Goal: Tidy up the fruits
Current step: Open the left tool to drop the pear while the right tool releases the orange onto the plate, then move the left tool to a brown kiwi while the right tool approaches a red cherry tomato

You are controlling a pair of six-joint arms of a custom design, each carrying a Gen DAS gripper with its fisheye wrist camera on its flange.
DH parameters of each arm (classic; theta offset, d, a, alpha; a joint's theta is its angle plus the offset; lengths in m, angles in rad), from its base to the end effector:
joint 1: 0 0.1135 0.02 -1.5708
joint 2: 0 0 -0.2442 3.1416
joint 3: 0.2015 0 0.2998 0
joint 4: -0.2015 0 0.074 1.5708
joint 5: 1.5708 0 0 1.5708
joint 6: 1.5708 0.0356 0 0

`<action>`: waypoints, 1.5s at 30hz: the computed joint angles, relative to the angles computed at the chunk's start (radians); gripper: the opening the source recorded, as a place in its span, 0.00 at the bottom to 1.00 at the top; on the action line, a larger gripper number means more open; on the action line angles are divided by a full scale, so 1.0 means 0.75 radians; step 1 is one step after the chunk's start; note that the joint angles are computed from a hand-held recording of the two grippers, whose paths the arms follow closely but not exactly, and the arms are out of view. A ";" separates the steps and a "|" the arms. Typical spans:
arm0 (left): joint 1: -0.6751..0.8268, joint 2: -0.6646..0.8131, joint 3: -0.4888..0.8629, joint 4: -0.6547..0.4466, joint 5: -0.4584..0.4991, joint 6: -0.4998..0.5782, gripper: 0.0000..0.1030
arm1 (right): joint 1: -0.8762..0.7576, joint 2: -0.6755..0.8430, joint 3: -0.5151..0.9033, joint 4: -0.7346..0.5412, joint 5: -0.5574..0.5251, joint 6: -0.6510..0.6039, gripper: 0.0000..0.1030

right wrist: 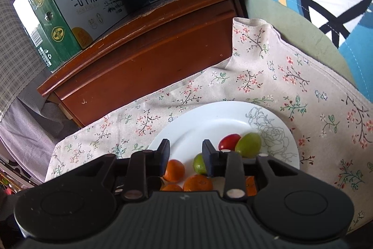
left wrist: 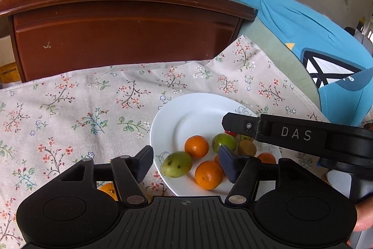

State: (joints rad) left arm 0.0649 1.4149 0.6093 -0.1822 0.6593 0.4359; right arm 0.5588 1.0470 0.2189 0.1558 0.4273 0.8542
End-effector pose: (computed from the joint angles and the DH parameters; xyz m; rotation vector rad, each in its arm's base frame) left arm 0.2859 -0.0033 0.0992 0.6730 2.2734 -0.6064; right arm 0.1977 0.1062 0.0829 0.5463 2.1224 0.3225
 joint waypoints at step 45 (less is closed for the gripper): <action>0.509 -0.024 0.207 -0.369 -0.154 0.345 0.91 | 0.316 0.297 0.121 0.161 -0.151 -0.268 0.81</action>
State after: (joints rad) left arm 0.4468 1.3967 0.7649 -0.4591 0.5437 0.6944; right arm 0.7960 1.2697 0.3095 0.2766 0.3143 0.6529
